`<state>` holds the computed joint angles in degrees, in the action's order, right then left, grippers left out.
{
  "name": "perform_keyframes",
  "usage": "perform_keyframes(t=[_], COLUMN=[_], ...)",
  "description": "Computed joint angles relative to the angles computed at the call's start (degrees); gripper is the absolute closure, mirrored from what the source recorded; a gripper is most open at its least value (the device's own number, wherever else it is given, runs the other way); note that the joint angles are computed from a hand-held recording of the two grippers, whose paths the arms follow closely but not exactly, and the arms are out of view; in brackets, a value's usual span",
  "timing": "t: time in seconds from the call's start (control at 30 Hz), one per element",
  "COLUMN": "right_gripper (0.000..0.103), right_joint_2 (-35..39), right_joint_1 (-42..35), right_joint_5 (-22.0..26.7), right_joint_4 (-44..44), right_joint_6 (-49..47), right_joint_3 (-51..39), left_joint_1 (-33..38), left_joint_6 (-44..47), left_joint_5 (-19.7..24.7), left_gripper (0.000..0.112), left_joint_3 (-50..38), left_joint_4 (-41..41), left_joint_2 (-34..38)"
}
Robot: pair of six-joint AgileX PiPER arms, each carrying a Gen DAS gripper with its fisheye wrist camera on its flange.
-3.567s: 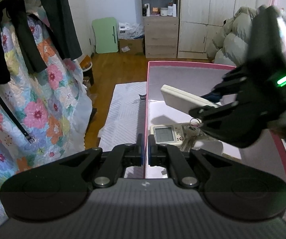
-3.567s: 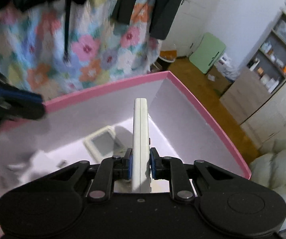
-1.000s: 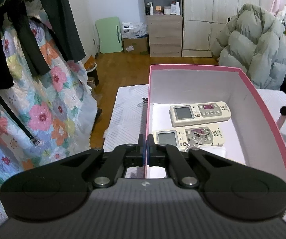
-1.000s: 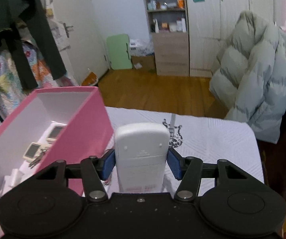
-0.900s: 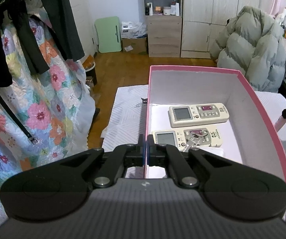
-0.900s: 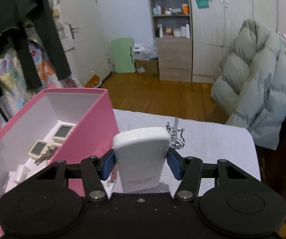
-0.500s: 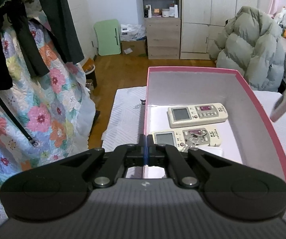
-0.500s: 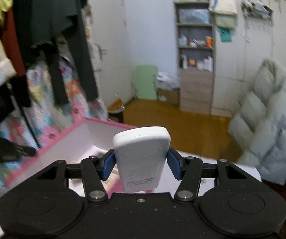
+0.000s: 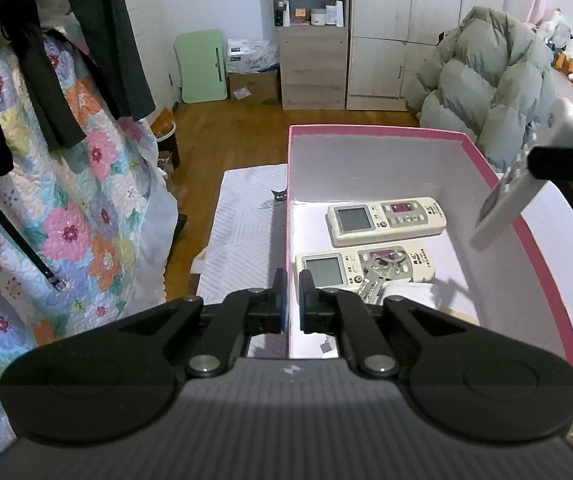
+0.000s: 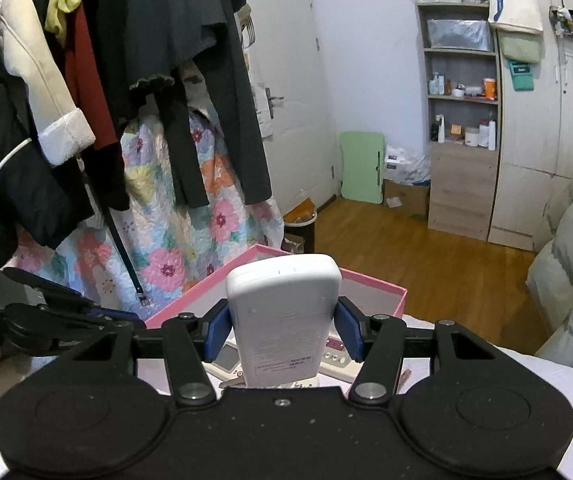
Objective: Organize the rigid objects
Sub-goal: 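Carry the white power bank into the pink box and release it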
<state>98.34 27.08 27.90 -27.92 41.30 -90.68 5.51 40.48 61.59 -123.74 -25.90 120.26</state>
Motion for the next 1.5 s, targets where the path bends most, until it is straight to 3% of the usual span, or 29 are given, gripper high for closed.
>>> perform_keyframes(t=[0.17,0.27,0.3,0.37,0.6,0.73,0.8,0.9,1.03,1.2,1.4,1.5], right_gripper=[0.042,0.042,0.042,0.042,0.042,0.042,0.042,0.042,0.042,0.042,0.043,0.041], right_joint_2=[1.4,1.61,1.65,1.94,5.56,9.29,11.21,15.0,18.22,17.67,17.85,15.16], right_joint_1=[0.02,-0.14,-0.08,-0.08,-0.34,0.47,1.38,2.96,5.37,8.21,11.18,12.32], right_joint_5=[0.94,1.32,1.47,1.77,2.9,3.44,3.24,6.76,13.96,17.28,23.65,23.88], right_joint_4=[0.03,0.72,0.43,0.31,0.9,-4.22,-12.1,-22.67,-25.38,-29.51,-23.86,-17.15], right_joint_6=[-0.36,-0.98,-0.7,-0.59,-3.06,-1.11,5.58,14.81,12.61,13.02,10.55,10.05], right_joint_3=[-1.18,-1.62,-1.7,-2.1,-5.82,-8.37,-8.55,-10.38,-13.29,-11.1,-14.27,-13.31], left_joint_1=[-0.34,-0.61,-0.74,-0.74,0.11,-0.26,-0.31,-0.28,0.0,-0.27,0.03,0.03], left_joint_6=[-2.56,-2.58,-2.64,-2.07,-2.79,-3.86,-4.77,-3.88,-4.03,-3.79,-3.57,-3.67], left_joint_5=[1.95,1.95,2.02,1.85,2.31,2.44,3.47,2.09,2.78,2.07,2.0,1.93], left_gripper=[0.091,0.091,0.092,0.103,0.11,0.11,0.11,0.11,0.11,0.11,0.11,0.11], left_joint_3=[-3.53,-3.61,-3.7,-3.37,-4.02,-4.29,-6.01,-4.17,-4.87,-4.26,-3.84,-3.98], left_joint_4=[2.35,2.86,3.01,2.34,0.33,0.87,1.04,0.9,0.45,0.61,0.14,0.24], left_joint_2=[2.22,2.85,3.15,3.44,4.41,4.44,5.23,4.27,4.64,4.38,4.22,4.31])
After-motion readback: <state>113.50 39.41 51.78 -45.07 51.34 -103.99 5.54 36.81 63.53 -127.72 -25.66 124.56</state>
